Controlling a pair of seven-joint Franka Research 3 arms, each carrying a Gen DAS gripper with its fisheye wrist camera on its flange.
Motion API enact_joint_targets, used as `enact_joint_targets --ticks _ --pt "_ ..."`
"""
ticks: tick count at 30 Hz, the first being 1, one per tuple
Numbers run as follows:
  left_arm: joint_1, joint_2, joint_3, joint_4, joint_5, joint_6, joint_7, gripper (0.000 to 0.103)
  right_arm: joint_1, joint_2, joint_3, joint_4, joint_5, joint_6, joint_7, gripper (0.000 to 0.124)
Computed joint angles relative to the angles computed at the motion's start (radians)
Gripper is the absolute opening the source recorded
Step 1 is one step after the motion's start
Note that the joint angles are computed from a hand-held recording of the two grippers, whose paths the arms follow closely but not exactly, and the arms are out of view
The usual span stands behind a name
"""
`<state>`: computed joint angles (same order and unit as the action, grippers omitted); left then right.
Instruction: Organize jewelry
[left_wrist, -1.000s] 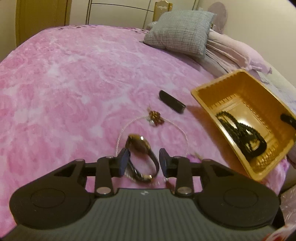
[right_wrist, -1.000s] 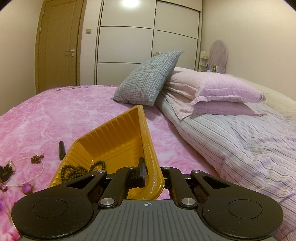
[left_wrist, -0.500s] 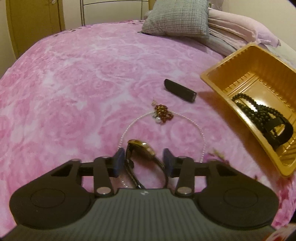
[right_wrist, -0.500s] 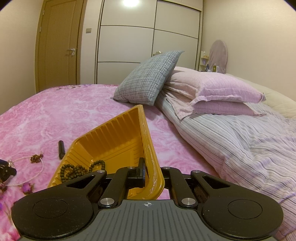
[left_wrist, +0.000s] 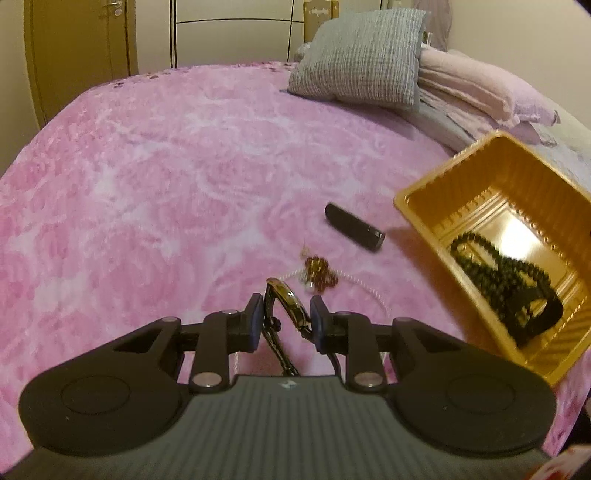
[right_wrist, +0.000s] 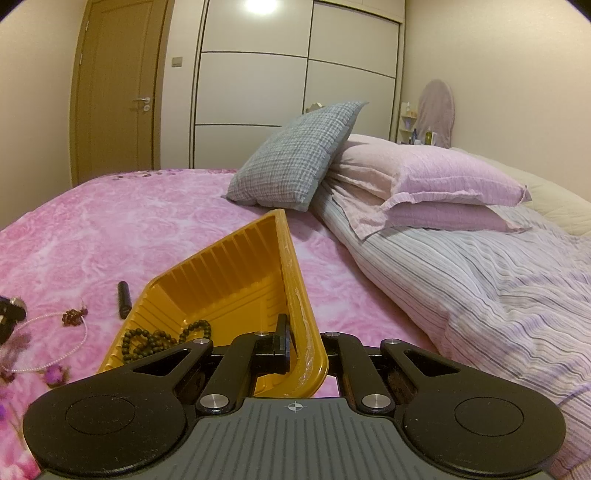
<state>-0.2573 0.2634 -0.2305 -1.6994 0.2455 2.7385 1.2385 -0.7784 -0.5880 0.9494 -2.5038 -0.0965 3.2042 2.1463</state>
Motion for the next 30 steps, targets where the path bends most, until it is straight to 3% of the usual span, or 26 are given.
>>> enact_joint_targets --ticks 8,18,25,30 --pt "-0.044 0.050 0.014 0.110 0.067 -0.042 -0.039 0.023 -0.004 0.004 0.002 0.008 -0.005 -0.005 0.001 0.006" --pt "-0.061 0.093 -0.009 0.184 0.043 -0.052 0.009 0.023 -0.002 0.006 -0.002 0.012 -0.018 -0.010 0.008 0.006" --pt "-0.062 0.131 -0.054 0.247 -0.041 -0.050 0.094 0.023 0.001 0.006 -0.005 0.012 -0.021 -0.012 0.014 0.006" --pt "-0.063 0.192 -0.116 0.336 -0.148 -0.062 0.208 0.023 0.003 0.007 -0.006 0.012 -0.023 -0.011 0.018 0.006"
